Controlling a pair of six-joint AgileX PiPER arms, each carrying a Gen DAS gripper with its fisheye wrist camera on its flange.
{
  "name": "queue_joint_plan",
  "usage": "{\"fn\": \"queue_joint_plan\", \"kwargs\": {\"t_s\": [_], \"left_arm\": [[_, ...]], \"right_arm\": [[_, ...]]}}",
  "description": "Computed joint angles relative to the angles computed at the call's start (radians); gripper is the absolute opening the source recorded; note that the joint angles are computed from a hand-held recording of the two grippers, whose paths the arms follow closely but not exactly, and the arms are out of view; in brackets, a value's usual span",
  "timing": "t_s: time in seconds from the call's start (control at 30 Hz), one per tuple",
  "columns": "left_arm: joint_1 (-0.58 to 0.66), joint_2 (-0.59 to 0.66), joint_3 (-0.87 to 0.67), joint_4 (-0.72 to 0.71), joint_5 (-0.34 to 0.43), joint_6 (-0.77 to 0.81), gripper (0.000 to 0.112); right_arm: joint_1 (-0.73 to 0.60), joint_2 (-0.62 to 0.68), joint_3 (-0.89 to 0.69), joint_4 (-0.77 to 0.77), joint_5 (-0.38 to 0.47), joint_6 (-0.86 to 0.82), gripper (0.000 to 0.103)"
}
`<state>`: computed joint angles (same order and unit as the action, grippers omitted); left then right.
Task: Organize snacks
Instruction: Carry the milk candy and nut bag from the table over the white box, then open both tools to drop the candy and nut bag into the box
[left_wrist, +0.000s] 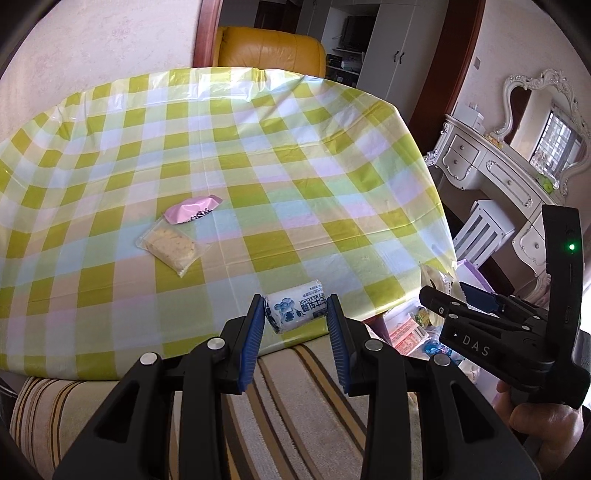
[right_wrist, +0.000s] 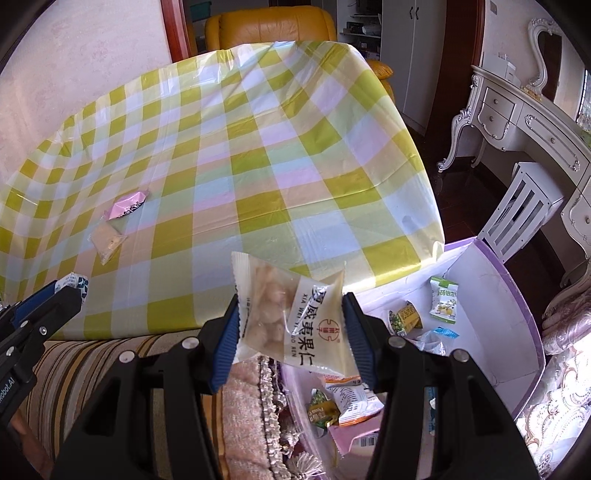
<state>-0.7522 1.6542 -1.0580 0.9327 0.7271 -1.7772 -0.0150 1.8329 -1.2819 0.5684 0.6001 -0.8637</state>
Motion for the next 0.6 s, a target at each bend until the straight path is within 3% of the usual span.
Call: {"fn": "queue_joint_plan", "kwargs": {"t_s": [0.6], "left_arm": [[0.031, 0.233, -0.286, -0.263, -0.198, 0.365, 0.033]], "right_arm": [[-0.164, 0.109, -0.136, -0.102, -0.023, 0.105, 0.054]]}}
